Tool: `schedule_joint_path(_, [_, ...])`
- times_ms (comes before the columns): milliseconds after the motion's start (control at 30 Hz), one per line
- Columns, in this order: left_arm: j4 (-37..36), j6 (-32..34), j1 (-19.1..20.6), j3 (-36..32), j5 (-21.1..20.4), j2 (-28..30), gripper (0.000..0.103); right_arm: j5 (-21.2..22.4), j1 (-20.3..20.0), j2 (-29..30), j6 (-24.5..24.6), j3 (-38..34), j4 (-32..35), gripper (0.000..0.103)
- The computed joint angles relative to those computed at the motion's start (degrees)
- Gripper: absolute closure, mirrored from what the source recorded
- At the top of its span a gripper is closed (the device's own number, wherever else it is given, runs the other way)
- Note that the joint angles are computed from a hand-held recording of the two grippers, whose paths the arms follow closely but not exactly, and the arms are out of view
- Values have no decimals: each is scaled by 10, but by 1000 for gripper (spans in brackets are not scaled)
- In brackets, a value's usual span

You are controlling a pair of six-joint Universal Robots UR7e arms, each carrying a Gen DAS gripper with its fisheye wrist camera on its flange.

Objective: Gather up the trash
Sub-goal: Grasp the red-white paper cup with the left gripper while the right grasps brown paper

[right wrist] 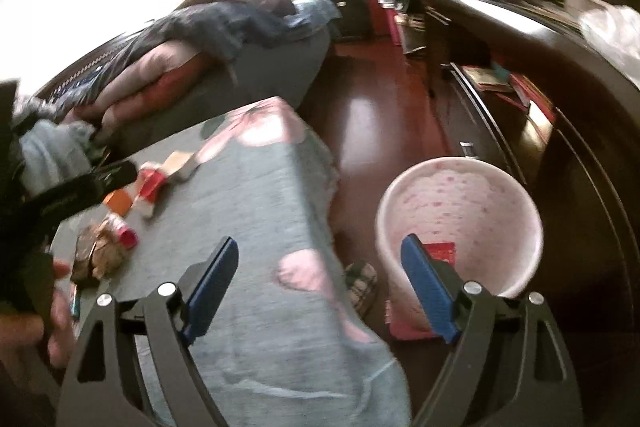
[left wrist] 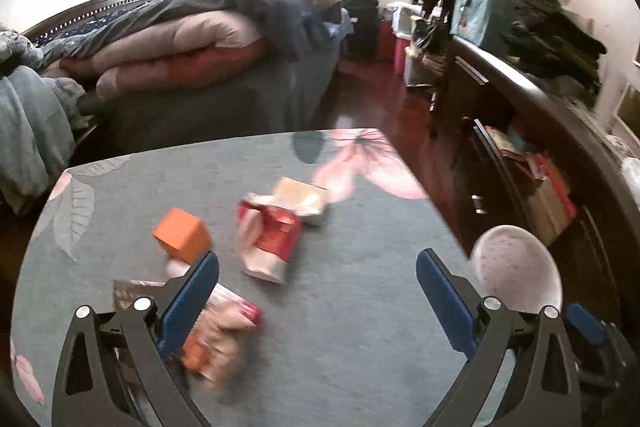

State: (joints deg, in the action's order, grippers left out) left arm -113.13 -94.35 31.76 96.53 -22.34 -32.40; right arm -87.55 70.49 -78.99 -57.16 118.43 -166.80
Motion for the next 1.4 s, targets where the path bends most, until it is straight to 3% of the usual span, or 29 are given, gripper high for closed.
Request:
schedule_joint_path(133, [16,20,36,-18,-7,-2,5,1,10,-4,-7,14,1,19])
schedule_joint_path(200, [-41,69,59,-14,-20,0,5,-1,14,-2,-11,17,-3,18])
schedule_joint_path(333, [-81,126,83,-24,-45,11,7,-11,26,11,-15,18,-11,18])
schedule_joint_path(467, [-141,170,96,-12,-67,12,50,-19,39,24,-13,18,-15,18])
schedule_joint_path(500, [-153,178,95,-4,-64,9,55,-20,43,27,-14,20,-18,18])
schedule_joint_path(600, [-216,192,86,33,-58,-8,57,-25,55,35,-15,27,-25,18])
schedule_joint_path(767, [-159,99,43,92,-9,-60,57,-42,81,52,-19,41,-23,18])
schedule_joint_path(867, [-64,-8,14,127,7,-107,56,-49,98,62,-17,47,-13,18])
schedule_joint_path(1000, [106,-174,-12,144,4,-154,56,-63,126,84,-12,60,-6,18])
schedule_joint_path(1200, [154,-256,-35,193,-17,-195,56,-83,158,120,-3,80,-32,20])
schedule_joint_path(1267, [163,-269,-39,199,-22,-200,56,-98,166,131,-1,82,-38,48])
schedule_joint_path(1367, [156,-278,-44,214,-22,-210,56,-103,169,137,2,76,-22,79])
schedule_joint_path(1400, [155,-281,-46,220,-23,-216,56,-106,170,135,0,79,-29,84])
